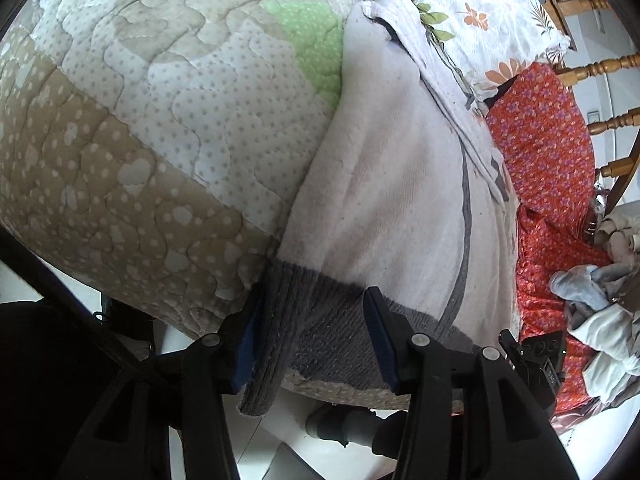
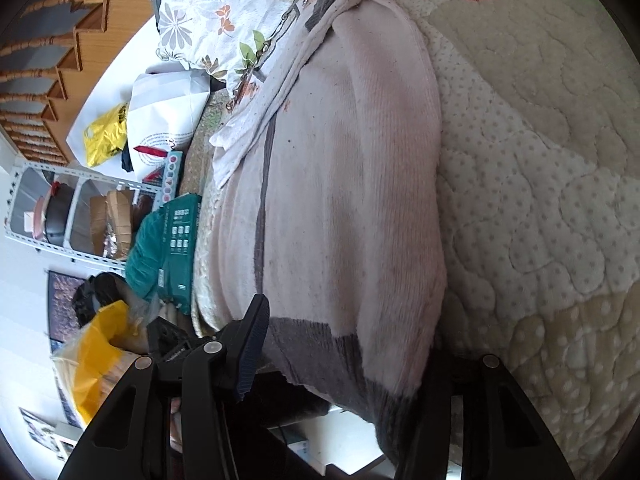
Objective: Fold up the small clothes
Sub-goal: 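Close the left tool on the grey hem band while the right tool grips it too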
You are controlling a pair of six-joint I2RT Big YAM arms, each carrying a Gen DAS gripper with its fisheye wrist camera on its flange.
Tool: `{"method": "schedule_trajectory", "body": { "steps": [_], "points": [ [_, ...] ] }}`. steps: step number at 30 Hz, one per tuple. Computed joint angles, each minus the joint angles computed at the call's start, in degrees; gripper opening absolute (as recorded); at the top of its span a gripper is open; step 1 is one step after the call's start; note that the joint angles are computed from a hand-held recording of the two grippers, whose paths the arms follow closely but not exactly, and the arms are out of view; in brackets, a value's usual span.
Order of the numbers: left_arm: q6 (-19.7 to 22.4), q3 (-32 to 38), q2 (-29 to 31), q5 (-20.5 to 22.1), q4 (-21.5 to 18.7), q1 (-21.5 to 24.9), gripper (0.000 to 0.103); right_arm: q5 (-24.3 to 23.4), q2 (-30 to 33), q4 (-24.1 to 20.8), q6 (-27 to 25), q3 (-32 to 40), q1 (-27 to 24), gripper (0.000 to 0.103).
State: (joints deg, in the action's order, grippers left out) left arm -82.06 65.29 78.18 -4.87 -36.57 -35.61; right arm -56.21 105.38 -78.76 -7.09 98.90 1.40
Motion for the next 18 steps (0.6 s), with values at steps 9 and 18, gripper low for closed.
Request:
{"method": "schedule_trajectory", "body": {
  "steps": [9,18],
  "points": [
    [2.3,1.8,-1.0,-3.5,-3.5,0.0,0.008,9.1,-2.8,4.9,1.1,-2.4,1.0,0.009],
    [4.4,3.8,-5.2,-10.0,-6.7,-5.0,0.007,5.8,-5.7,2.2,-1.4,-3.8,-1.2,0.008]
  ]
}}
